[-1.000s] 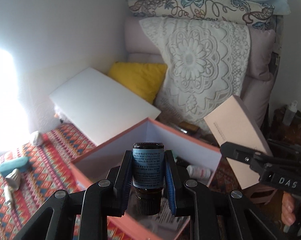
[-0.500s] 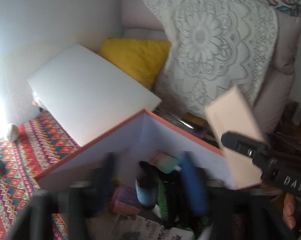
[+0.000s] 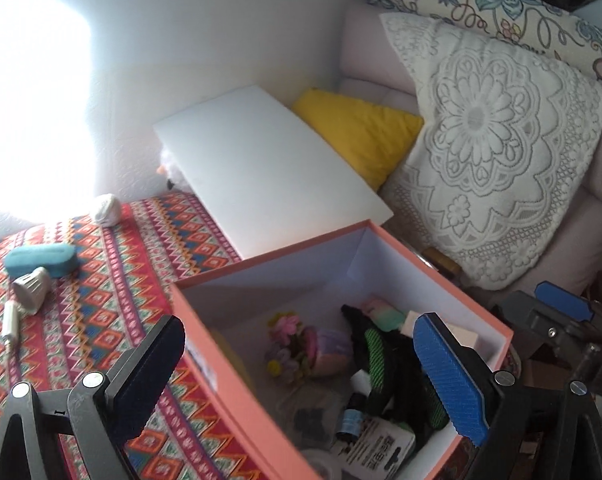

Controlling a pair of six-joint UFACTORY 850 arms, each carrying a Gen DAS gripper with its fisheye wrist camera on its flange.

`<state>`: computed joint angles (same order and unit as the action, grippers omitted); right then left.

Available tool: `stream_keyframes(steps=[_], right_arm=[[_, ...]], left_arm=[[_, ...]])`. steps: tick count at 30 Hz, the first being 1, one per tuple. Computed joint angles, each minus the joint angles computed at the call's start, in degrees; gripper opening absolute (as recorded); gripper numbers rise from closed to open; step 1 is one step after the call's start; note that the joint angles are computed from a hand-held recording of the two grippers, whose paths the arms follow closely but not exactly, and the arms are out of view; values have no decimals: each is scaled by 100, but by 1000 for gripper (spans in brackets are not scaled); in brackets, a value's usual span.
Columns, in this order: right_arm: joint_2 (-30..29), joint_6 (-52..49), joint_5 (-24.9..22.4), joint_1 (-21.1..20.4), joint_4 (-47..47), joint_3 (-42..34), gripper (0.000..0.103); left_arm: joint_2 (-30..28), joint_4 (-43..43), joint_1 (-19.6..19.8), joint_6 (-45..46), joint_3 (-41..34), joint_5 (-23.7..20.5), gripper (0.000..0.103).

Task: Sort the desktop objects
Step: 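Withdraw both tools from the pink box back toward the pile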

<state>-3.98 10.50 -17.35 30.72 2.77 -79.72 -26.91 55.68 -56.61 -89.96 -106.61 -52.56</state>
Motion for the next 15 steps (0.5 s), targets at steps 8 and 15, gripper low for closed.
stream_keyframes(steps=[8,15], right_arm=[[130,537,-233,691,-621,17,93],[-395,431,-420,1431,-481,-492,93]], left_arm=[[1120,240,-279,-674,1506,-466,96],[2505,150,-384,-979,2985,-1492,96]])
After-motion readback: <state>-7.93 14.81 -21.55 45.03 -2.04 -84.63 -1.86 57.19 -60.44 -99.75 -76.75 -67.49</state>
